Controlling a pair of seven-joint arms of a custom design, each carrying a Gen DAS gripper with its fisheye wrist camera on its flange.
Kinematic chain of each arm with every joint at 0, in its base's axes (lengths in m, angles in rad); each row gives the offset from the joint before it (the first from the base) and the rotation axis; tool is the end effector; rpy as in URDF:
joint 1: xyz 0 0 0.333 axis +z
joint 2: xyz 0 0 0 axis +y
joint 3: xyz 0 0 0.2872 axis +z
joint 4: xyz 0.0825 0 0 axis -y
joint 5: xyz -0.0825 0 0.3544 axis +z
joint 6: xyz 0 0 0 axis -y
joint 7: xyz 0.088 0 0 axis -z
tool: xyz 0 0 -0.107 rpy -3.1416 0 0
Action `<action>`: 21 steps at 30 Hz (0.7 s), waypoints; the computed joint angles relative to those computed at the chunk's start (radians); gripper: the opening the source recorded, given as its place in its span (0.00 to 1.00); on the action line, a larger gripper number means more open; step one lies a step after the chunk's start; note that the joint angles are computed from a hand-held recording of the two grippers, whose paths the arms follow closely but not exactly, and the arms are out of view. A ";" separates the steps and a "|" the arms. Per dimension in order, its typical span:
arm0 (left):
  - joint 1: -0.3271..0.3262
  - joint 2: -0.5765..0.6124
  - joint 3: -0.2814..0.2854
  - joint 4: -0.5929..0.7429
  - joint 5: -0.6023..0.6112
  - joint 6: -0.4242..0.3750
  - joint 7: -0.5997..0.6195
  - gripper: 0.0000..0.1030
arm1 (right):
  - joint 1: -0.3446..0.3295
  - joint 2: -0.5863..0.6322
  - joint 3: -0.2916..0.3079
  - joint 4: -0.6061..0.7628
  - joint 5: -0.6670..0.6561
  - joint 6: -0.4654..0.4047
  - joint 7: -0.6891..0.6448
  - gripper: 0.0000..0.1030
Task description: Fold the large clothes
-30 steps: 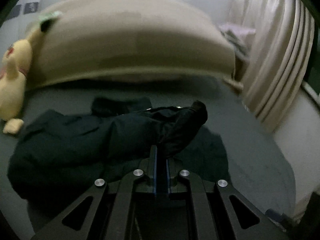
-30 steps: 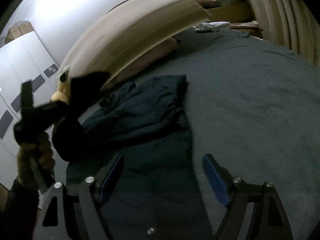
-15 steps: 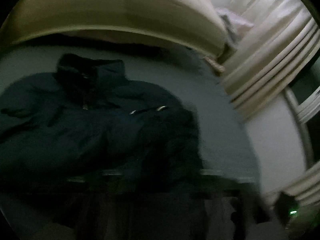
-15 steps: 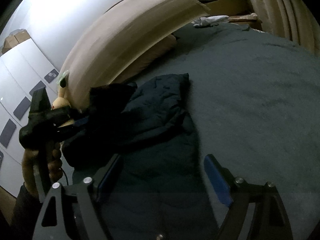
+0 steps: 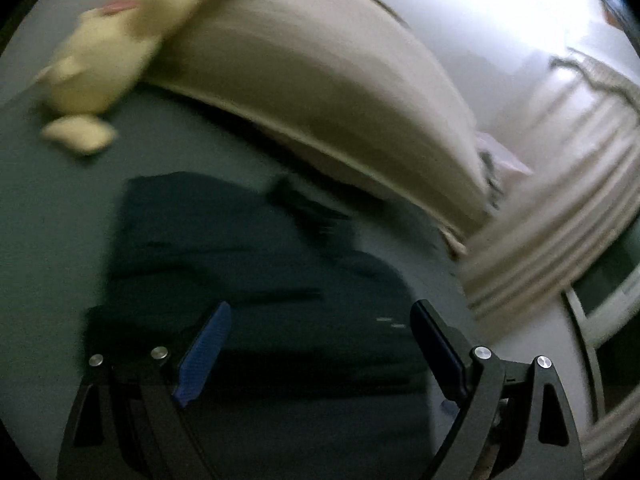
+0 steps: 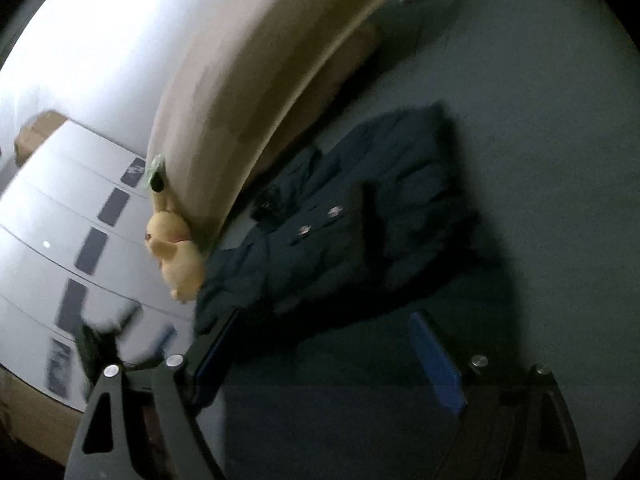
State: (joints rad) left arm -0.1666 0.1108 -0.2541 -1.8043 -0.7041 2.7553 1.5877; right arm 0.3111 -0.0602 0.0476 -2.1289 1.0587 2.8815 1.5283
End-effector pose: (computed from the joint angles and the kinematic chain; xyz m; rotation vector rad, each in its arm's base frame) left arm 0.5701 -0.2181 0.5536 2.0748 -1.8393 1.4439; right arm 0.5231 0.1430 0.4925 -1.0898 1.8923 0.1261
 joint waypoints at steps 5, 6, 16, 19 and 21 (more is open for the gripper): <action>0.019 -0.031 0.031 -0.110 0.011 0.036 -0.046 0.88 | -0.018 0.203 -0.013 0.198 -0.475 -0.060 0.380 0.84; 0.023 -0.029 0.031 -0.116 0.001 0.035 -0.041 0.88 | -0.010 0.234 -0.030 0.236 -0.598 -0.095 0.462 0.84; 0.051 -0.033 -0.001 -0.111 -0.393 -0.016 0.147 0.88 | 0.019 0.298 -0.038 0.463 -1.088 -0.314 0.645 0.14; 0.043 -0.009 0.000 -0.070 -0.581 -0.068 0.233 0.88 | 0.037 0.285 -0.048 0.517 -1.222 -0.330 0.691 0.14; 0.025 0.021 0.001 -0.043 -0.555 -0.055 0.179 0.88 | 0.043 0.270 -0.050 0.537 -1.296 -0.342 0.711 0.13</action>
State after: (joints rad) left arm -0.1414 0.1321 -0.2530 -1.8478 -1.2595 2.7003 1.7670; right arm 0.3542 0.2095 -0.0022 -1.5922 -0.2368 2.5390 2.2389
